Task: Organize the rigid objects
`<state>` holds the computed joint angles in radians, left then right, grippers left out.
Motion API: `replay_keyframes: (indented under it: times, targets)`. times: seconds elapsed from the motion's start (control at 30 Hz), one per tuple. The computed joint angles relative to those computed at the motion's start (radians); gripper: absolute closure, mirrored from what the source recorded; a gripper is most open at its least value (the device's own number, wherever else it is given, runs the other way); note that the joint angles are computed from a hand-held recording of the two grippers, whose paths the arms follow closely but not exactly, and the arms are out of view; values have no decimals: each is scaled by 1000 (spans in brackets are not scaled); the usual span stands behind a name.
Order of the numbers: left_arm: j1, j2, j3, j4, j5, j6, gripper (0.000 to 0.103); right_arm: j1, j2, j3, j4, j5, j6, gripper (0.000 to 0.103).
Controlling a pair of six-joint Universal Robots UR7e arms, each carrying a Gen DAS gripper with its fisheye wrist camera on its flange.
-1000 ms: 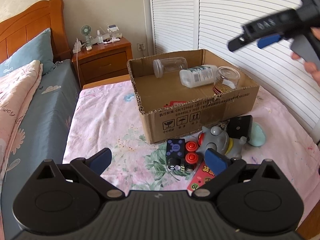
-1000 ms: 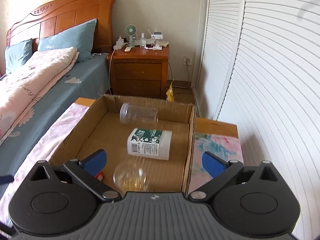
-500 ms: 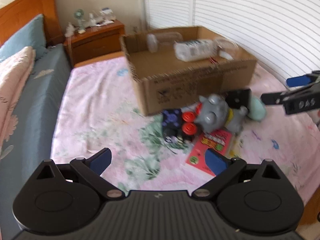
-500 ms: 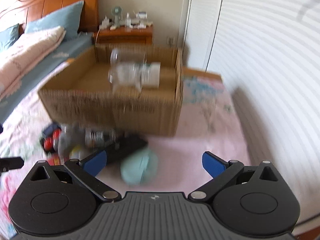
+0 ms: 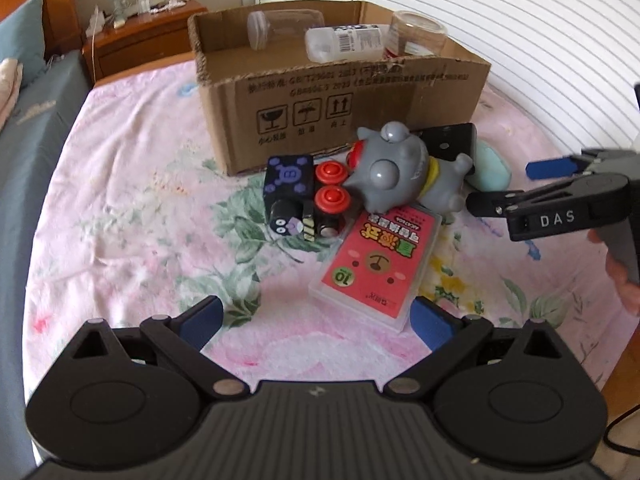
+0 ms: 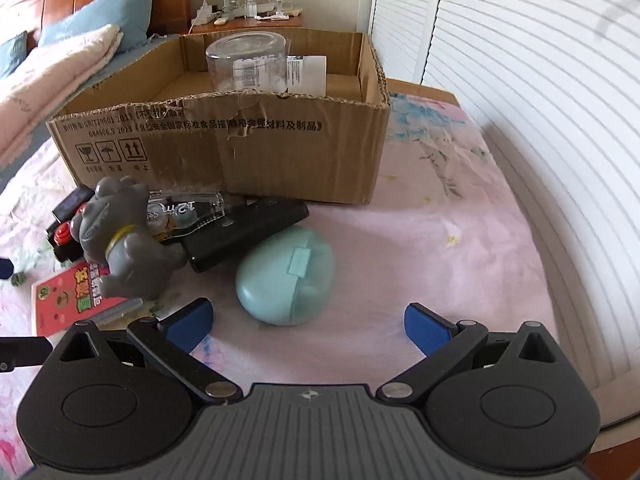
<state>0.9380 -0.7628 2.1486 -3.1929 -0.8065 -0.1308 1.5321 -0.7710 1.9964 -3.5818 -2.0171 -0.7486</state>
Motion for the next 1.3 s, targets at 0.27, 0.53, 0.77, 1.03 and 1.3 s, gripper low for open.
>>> replay_keyframes:
  times: [0.27,0.53,0.77,1.03,1.3]
  targets:
    - [-2,16,0,-28,15,46,2,-9,11,12,-57,30,-17,0]
    - [10,8,14,-53,70,51,1,-10,11,11,-55,31,-18,0]
    - [29,-40,15,30,146,-93,2,-12,12,15,-68,36,-20,0]
    - [-21,18,-12,-16,68,20,1,-18,9,27,-82,54,-34,0]
    - [-5,88,-97,9,55,33,1,-40,-18,53,-73,108,-79,0]
